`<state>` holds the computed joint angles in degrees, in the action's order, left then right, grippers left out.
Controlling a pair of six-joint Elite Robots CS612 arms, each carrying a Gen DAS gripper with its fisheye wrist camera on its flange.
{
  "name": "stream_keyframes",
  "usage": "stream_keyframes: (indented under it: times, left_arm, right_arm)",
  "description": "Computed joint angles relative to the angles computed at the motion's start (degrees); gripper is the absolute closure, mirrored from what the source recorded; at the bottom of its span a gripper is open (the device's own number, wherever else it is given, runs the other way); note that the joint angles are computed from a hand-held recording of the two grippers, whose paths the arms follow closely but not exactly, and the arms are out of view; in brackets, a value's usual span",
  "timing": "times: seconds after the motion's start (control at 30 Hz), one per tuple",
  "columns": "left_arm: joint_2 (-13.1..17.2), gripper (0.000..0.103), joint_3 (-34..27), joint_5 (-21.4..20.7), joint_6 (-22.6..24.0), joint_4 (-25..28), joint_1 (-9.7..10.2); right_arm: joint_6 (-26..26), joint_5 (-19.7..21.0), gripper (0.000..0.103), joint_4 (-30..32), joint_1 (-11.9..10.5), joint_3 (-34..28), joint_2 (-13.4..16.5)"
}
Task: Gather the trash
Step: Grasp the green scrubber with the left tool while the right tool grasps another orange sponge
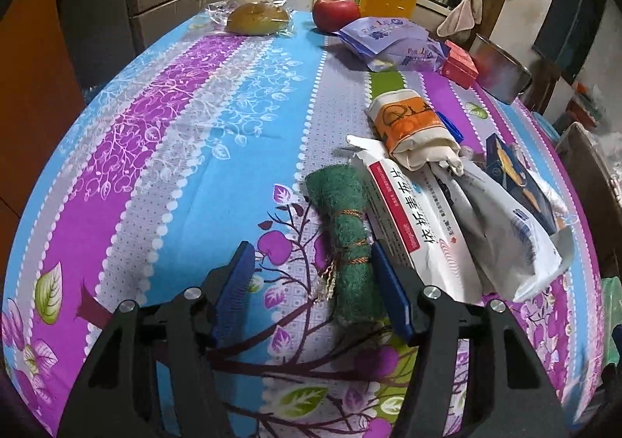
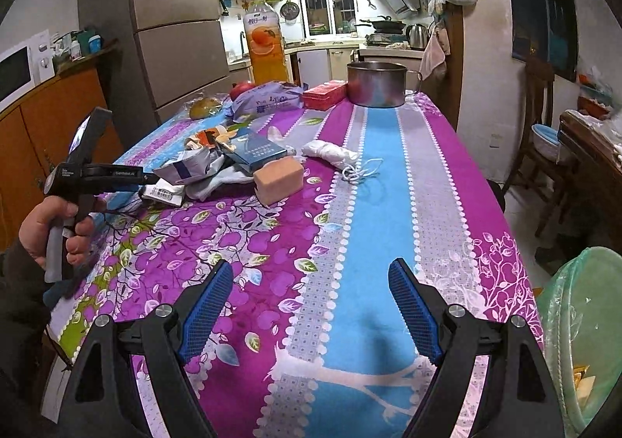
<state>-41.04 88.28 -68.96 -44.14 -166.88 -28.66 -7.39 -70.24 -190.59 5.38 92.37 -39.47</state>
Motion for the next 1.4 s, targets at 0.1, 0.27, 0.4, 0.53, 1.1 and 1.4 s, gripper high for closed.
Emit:
stream_keyframes:
  times: [0.1,0.27,0.4,0.53,1.1,1.4]
  left_arm:
    - [0.4,0.044,-1.0,1.5,0.1,1.2,-0.14]
    - [0.9,0.045,-1.6,4.1,1.6,2.4,-0.63]
    - [0.6,0.063,-0.7,4.1,1.9,0.5,-0.80]
    - [0.6,0.066,-0.3,4.0,2.5,-0.7,-0.96]
    - [0.8,0.066,0.1,4.1,2.9,-2.8,-1.08]
    - [0.8,0.068,0.2,3.7,2.7,-3.1,-1.06]
  right_arm:
    - [-0.7,0.3,0.020,0.6,0.4,-0.7,0.3]
    - [-3.2,0.0,0.021,2.9,1.0,-3.0,1.0]
    - [-5.5,0.7,0.027,9.1,1.5,-7.6,2.7]
    - [-11.5,2.6,0.028,17.3,2.3,-14.2,5.2]
    - [-23.4,2.2,0.033,34.0,4.0,-31.5,13.0]
    - [-20.7,3.5,0.051,27.5,4.0,-26.9,11.4]
